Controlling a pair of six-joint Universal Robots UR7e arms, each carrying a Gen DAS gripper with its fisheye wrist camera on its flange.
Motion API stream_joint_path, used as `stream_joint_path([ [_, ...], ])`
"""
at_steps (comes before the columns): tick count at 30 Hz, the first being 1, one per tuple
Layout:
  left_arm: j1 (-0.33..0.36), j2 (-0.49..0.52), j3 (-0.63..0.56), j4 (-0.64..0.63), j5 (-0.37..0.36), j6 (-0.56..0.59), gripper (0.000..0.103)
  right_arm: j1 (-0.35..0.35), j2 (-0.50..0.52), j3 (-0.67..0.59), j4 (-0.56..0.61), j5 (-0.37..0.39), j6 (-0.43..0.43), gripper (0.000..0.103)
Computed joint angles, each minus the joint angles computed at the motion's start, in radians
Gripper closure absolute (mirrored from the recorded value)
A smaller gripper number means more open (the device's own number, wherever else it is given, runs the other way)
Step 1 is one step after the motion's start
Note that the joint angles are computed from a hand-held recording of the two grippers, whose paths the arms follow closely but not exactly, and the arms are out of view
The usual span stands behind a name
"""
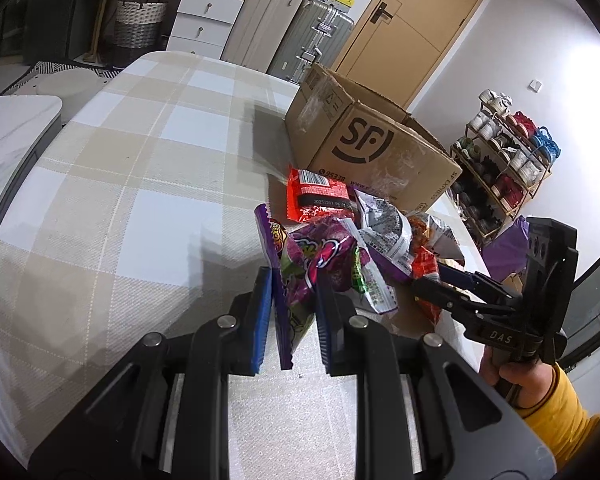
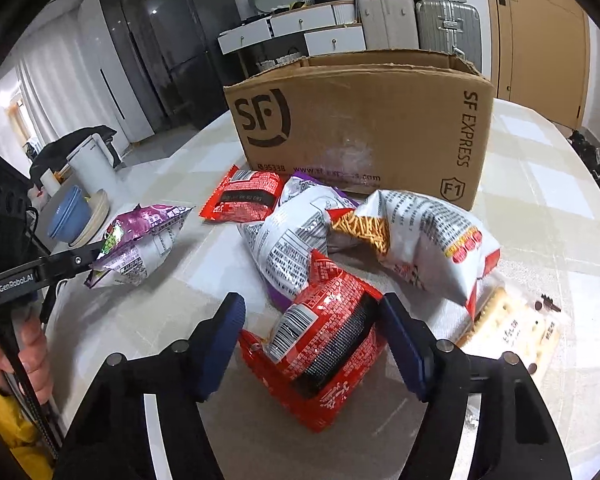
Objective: Organize snacks
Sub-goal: 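Grasp the pink candy bag with the left gripper while the right grasps the red wafer packet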
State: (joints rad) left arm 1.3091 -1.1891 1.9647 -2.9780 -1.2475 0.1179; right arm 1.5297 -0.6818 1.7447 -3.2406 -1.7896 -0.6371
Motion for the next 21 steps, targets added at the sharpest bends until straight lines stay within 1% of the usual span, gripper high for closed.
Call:
stream_joint_path([
  [3,0.000,-0.001,0.004,0.001,-0.001,-0.003,0.086,-0.004,-0.009,0.016,-0.007,0.009,-0.010,0.037],
  [6,-0.002,0.001,0.004,0.003,0.004,-0.006,0.086,-0.009,-0.019,0.024,0.009,0.019,-0.009,0.050],
  [8,-0.004,-0.001,0.005,0.009,0.008,-0.009,0.086,-0.015,-0.029,0.035,0.015,0.036,-0.001,0.064],
  [9,-0.004,-0.002,0.007,0.008,0.008,-0.008,0.086,-0.022,-0.036,0.040,0.020,0.052,0.005,0.067],
  [12,-0.007,-0.004,0.010,0.007,0.012,-0.006,0.086,-0.028,-0.046,0.053,0.020,0.066,0.009,0.068],
  [15,-0.010,-0.008,0.015,0.003,0.014,-0.008,0.086,-0.018,-0.043,0.062,-0.009,0.032,-0.010,0.066],
  [16,-0.010,-0.009,0.017,0.001,0.015,-0.008,0.086,-0.012,-0.039,0.064,-0.022,0.016,-0.025,0.060],
  [17,-0.011,-0.011,0.017,0.003,0.016,-0.007,0.086,-0.004,-0.032,0.067,-0.046,-0.012,-0.041,0.051],
  [18,-0.011,-0.010,0.017,0.005,0.016,-0.007,0.086,0.000,-0.026,0.073,-0.074,-0.032,-0.054,0.048],
  [19,-0.011,-0.011,0.018,0.005,0.017,-0.008,0.086,-0.001,-0.025,0.079,-0.083,-0.032,-0.061,0.046],
  [21,-0.012,-0.012,0.020,0.009,0.019,-0.008,0.086,-0.006,-0.022,0.079,-0.074,-0.039,-0.050,0.045],
])
